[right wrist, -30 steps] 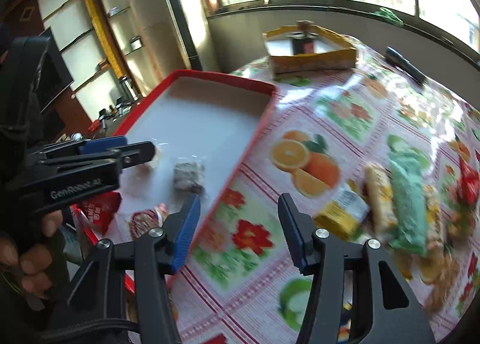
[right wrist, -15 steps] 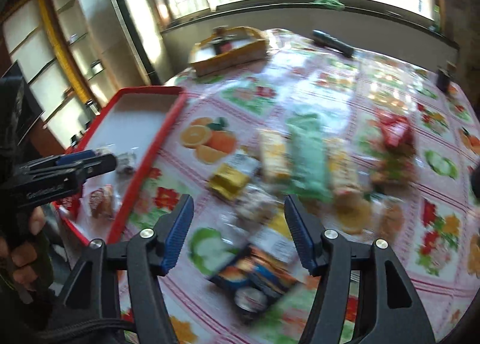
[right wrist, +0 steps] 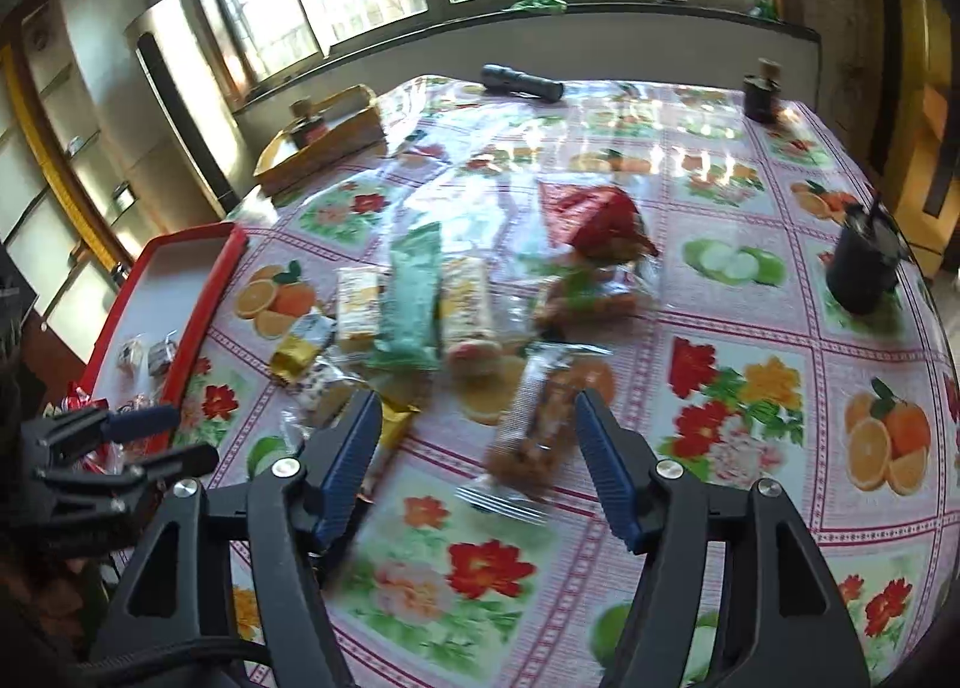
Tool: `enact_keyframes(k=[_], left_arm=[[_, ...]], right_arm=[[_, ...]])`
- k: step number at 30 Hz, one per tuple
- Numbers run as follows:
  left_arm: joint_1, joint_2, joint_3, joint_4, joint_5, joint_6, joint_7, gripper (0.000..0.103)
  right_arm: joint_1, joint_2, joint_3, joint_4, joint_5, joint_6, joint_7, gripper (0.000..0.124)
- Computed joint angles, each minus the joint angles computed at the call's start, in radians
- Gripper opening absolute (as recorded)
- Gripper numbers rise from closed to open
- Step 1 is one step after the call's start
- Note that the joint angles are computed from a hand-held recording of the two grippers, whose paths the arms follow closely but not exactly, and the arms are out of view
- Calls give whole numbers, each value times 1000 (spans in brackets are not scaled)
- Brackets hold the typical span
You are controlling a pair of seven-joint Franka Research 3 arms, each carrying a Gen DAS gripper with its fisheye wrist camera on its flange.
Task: Organize snacks
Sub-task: 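Move both open tools back over the remaining snacks, then grasp another white nougat bar with the left tool while the right grasps the twisted-snack packet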
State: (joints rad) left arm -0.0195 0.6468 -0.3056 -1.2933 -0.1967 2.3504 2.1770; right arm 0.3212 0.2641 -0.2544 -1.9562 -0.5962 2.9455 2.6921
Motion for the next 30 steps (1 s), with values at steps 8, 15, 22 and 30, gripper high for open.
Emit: enact_keyframes(k=[8,15,22,30], left_arm=[[-77,53,61,86,118,-11,-150,63],[-121,105,81,173,199,-44,-256,63],[-132,139,78,218,235,-56,-277,63],[-162,305,72,481,235,-200,-203,63]], right_arm=[[-27,-2,-15,-55,52,86,-55,67],[-81,20,41,-56,232,88,-266,67],[-53,43,29,-40,355,74,-404,67],[49,41,-79,-41,304,51,-305,67]])
